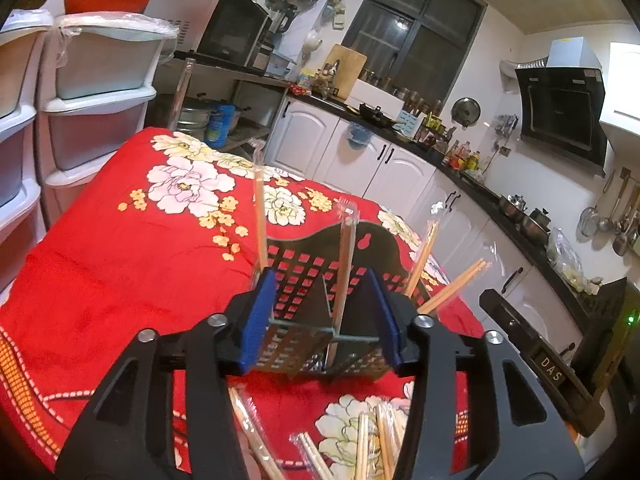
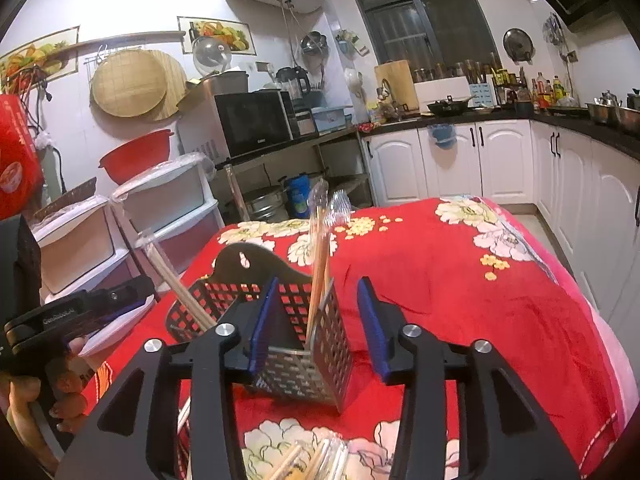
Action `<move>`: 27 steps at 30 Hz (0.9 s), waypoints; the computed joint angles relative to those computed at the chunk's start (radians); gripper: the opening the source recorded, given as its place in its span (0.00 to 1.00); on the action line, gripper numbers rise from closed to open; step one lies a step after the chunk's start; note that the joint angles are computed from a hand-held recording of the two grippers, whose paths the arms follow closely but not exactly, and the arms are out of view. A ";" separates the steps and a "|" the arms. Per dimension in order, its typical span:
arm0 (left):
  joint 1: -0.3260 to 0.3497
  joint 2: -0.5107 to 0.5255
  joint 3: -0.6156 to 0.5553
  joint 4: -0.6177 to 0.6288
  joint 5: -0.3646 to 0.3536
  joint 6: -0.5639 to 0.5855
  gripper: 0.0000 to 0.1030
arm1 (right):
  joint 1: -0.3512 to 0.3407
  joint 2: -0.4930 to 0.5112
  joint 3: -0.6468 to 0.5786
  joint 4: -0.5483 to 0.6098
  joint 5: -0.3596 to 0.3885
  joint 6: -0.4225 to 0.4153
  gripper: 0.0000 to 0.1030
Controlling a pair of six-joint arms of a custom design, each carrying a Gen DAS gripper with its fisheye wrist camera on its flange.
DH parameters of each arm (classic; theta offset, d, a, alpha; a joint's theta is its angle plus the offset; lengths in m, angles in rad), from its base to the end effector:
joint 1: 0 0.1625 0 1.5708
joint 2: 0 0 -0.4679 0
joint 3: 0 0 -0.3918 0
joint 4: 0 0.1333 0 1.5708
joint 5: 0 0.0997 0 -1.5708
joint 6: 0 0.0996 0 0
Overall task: Organize utensils
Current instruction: 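Lower the chopsticks into the caddy compartments and open both tools, then move both open tools back toward the remaining chopsticks on the table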
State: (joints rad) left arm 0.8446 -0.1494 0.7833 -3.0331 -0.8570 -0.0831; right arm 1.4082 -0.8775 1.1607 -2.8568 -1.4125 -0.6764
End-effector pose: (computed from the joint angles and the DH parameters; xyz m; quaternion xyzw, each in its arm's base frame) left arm -0.4500 -0.8057 0.0227 0.1377 0.8582 -0.4726 0.1455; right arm 0.0156 -0.8252 0.4440 0.2589 -0.8358 0.4658 0.1318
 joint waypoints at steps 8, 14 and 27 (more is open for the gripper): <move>-0.011 -0.042 0.113 -0.070 0.011 -0.009 0.64 | -0.006 -0.033 0.060 -0.035 -0.008 -0.017 0.53; -0.017 -0.071 0.188 -0.114 0.014 -0.022 0.78 | -0.012 -0.057 0.097 -0.044 -0.006 -0.025 0.56; -0.024 -0.119 0.304 -0.117 0.049 -0.059 0.88 | -0.018 -0.107 0.180 -0.006 -0.018 -0.077 0.57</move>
State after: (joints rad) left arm 0.8203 -0.2687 1.0876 -3.1501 -0.8084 -0.1423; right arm 1.3907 -0.9848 1.3411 -2.8627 -1.4306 -0.7536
